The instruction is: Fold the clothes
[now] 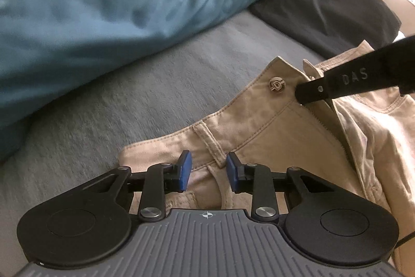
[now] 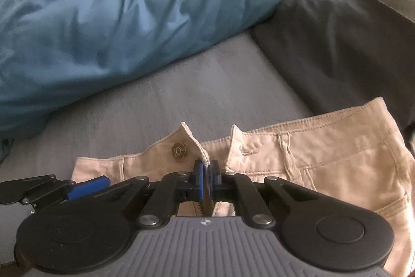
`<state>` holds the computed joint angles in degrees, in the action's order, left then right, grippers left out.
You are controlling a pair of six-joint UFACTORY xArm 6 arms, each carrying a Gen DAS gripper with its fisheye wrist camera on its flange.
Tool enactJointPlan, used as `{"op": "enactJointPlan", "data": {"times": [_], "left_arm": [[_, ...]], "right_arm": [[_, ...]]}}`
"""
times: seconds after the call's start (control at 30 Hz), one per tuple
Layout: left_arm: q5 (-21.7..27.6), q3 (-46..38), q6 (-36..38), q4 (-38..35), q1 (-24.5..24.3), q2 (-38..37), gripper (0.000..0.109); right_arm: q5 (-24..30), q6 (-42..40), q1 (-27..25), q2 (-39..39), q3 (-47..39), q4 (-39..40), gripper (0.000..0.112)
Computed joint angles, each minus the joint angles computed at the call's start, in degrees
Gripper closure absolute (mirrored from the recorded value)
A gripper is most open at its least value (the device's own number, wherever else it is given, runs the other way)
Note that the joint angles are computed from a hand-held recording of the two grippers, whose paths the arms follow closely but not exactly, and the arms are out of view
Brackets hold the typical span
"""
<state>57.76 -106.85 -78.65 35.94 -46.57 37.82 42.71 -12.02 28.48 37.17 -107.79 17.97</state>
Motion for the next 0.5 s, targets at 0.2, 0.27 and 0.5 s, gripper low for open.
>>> {"op": "enactJointPlan", "data": {"times": [0.2,0.27,0.5], "left_arm": [[1.1,-1.9,3.2,0.4,-0.1,1.7,0.079],[1.5,-2.6,4.0,0.4,-0.2,2.1,0.078],[0.2,-0.5,4.3,0.2,0.1,0.8,0.077]], "right_arm": [[-0.6,3.2,0.5,4.3,-2.1,-3.0,0.106],[0.2,4.0,-0.2,4.2,-2.4,-0.3,0.106],[-8.9,4.4,-3.6,-6.9,8.9,0.3,0.067]]}}
